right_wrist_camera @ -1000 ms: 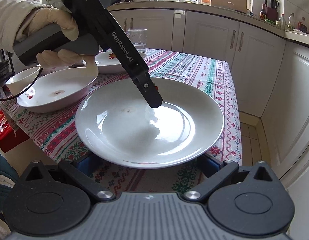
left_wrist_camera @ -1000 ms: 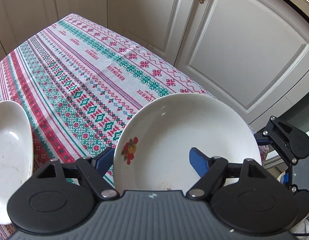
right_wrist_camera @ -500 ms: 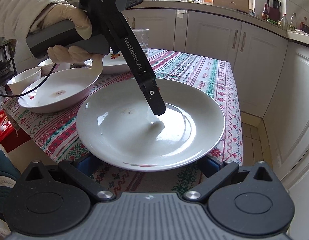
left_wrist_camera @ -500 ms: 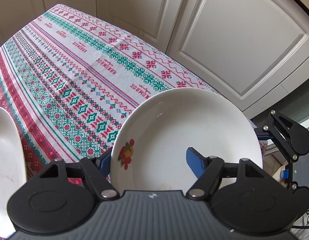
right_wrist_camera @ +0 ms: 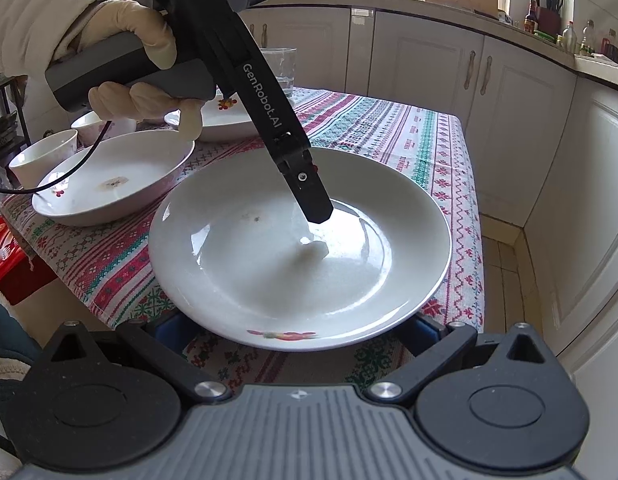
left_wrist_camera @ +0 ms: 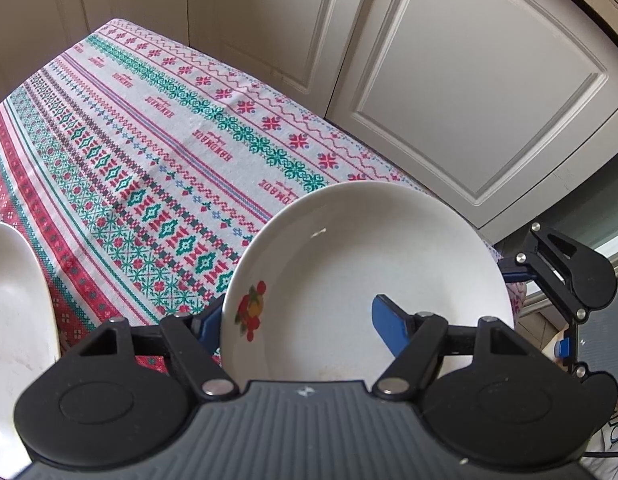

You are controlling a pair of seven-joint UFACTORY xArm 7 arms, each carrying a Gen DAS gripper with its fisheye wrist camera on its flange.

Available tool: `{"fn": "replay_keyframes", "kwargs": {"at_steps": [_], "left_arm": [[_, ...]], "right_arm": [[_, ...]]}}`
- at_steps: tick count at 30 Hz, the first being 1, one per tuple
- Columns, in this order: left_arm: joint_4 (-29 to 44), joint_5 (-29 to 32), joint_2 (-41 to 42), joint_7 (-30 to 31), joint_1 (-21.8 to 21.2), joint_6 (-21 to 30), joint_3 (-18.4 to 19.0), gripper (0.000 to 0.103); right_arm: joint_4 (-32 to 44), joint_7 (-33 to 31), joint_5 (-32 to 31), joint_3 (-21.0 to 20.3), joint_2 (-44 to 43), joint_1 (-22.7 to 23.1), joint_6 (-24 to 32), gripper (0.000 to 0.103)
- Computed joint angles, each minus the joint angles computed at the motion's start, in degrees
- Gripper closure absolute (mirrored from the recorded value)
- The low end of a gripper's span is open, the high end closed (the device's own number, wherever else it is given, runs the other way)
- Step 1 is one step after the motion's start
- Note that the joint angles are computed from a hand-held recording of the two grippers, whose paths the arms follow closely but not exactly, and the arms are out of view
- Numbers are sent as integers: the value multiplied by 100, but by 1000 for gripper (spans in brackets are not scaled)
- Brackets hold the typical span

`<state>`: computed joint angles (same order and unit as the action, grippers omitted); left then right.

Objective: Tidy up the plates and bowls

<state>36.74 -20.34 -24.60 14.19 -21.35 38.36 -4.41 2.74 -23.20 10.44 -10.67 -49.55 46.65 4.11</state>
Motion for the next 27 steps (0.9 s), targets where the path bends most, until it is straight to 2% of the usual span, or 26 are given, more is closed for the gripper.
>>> {"fn": "replay_keyframes", "kwargs": {"at_steps": [12, 27], "left_arm": [[191, -145, 223, 124, 129, -322, 180, 29], [631, -450, 939, 582, 401, -685, 269, 29]], "right_arm": [[608, -539, 94, -547, 749, 396, -161, 0], [1399, -1434, 612, -1552, 1782, 1310, -497, 0]]}}
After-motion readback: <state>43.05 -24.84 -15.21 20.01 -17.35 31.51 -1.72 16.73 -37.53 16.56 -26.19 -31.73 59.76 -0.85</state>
